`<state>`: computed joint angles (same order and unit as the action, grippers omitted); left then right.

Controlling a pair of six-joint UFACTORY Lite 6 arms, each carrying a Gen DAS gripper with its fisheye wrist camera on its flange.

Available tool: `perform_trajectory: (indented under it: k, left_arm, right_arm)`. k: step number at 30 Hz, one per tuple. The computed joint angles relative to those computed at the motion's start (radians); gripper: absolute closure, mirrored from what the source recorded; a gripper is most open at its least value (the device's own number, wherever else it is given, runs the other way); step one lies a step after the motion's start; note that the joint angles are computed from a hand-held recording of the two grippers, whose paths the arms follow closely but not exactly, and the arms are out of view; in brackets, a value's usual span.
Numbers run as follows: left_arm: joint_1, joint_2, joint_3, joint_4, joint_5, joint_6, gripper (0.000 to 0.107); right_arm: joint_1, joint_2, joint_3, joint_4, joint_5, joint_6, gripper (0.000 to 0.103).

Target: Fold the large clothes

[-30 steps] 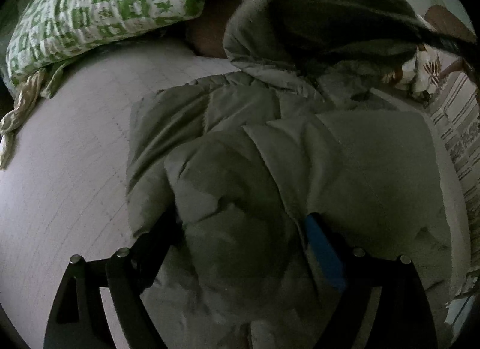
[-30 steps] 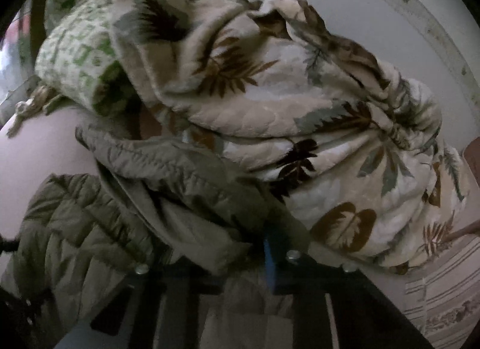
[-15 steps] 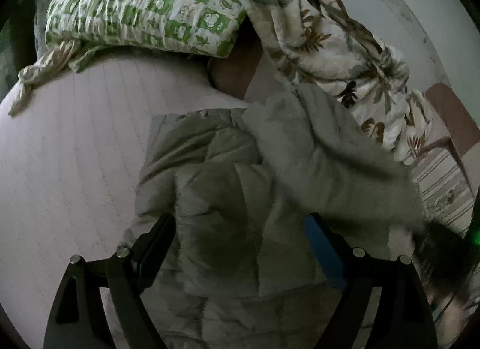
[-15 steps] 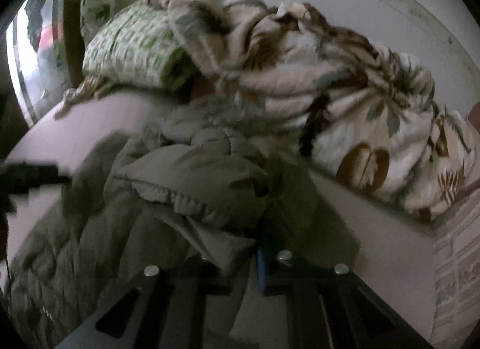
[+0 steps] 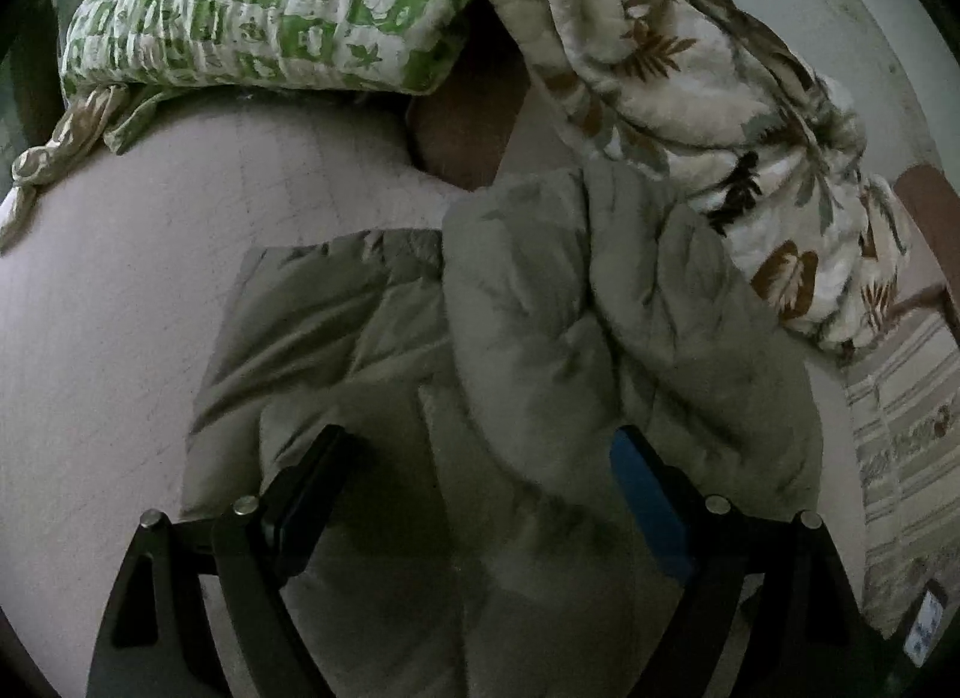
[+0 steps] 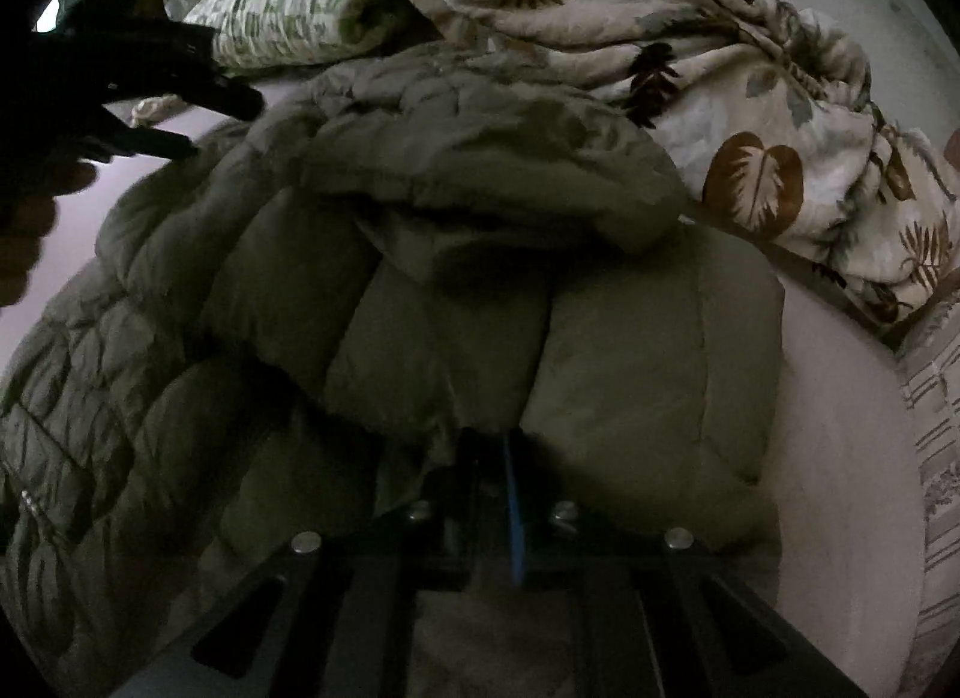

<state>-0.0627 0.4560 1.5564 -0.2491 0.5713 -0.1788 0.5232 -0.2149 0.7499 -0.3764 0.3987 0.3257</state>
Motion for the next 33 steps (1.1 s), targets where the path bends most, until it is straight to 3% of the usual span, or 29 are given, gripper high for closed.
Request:
perform_trajectory:
  k: [7,11,17,19,20,21,24,31,32,33]
  left_arm:
    - [0.020,0.160,0.223,0.050,0.089,-0.071,0.019]
    - [0.020,0.279,0.379,0.122,0.161,-0.113,0.019]
    - [-0.003,0.327,0.400,0.163,0.142,-0.072,0.019]
    - [-0.018,0.323,0.381,0.193,0.124,-0.078,0.019]
    - [-0.024,0.316,0.366,0.205,0.114,-0.081,0.019]
    - [-0.029,0.316,0.364,0.216,0.111,-0.084,0.019]
    - [-0.027,0.316,0.363,0.213,0.113,-0.073,0.019]
    - [-0.031,0.354,0.423,0.203,0.136,-0.059,0.020]
    - [-0.034,0.360,0.431,0.199,0.139,-0.054,0.028]
    - [-0.038,0.371,0.446,0.183,0.144,-0.027,0.049]
  right_arm:
    - [-0.092,-0.020,0.108,0.217,0.058,-0.194,0.092]
    - [-0.178,0.079,0.248,0.371,0.098,-0.300,0.091]
    - [-0.216,0.217,0.390,0.336,0.126,-0.230,0.087]
    - [-0.226,0.260,0.420,0.349,0.117,-0.236,0.068]
    - [-0.228,0.276,0.429,0.346,0.112,-0.231,0.011]
    - [-0.224,0.285,0.432,0.320,0.106,-0.205,0.000]
    - [-0.208,0.309,0.430,0.254,0.078,-0.138,0.000]
    - [-0.323,0.434,0.558,0.723,0.147,-0.417,0.000]
    - [-0.340,0.470,0.589,0.781,0.154,-0.447,0.000]
    - [-0.357,0.511,0.626,0.832,0.163,-0.469,0.000]
